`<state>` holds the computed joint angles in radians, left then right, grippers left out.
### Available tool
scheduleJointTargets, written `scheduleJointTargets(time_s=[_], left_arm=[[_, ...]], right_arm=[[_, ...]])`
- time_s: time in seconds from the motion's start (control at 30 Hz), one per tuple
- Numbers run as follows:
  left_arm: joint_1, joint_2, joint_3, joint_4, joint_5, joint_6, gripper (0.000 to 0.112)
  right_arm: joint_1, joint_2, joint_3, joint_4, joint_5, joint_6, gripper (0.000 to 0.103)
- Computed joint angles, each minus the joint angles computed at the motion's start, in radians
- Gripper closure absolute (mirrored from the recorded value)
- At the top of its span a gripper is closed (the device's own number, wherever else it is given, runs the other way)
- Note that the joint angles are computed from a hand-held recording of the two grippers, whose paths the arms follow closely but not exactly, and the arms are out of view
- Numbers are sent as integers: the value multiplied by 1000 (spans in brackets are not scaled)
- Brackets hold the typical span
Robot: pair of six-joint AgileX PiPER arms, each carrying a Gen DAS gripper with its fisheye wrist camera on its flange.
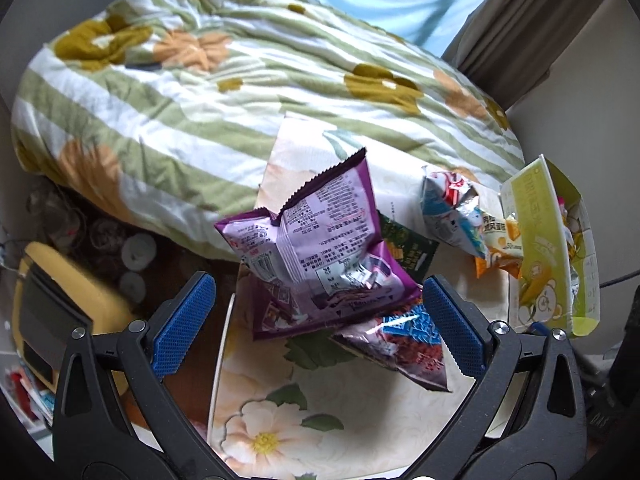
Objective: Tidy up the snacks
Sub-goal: 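Grasp the lavender bag with the left tool while the right tool grasps the white chocolate-print bag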
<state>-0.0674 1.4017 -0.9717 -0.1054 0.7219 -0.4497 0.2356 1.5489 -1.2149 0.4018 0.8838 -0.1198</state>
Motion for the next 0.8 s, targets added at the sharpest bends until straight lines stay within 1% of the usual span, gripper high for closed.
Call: scheduleJointTargets(time_s=[0.07, 0.2, 0.37, 0.5, 0.6, 0.73, 0.8], left_arm=[[19, 46, -1, -53, -27, 50, 10], [30, 124, -19, -86, -59, 90, 10], [32, 211, -57, -119, -63, 123, 10], [24, 267, -79, -138, -68, 134, 10], [14, 291, -95, -125, -72, 117, 10], [10, 313, -105, -128, -69, 136, 11], [12, 308, -100, -125, -71, 146, 15]], right_arm=[[23, 45, 2, 17, -11, 5, 6], [59, 123, -6, 30, -30, 17, 6], [71, 204, -38, 61, -34, 8, 6], [71, 241, -60, 52, -20, 12, 6], [54, 256, -60, 83, -4, -18, 7], [48, 269, -66, 101, 26, -47, 7], [47, 274, -70, 111, 32, -54, 7]])
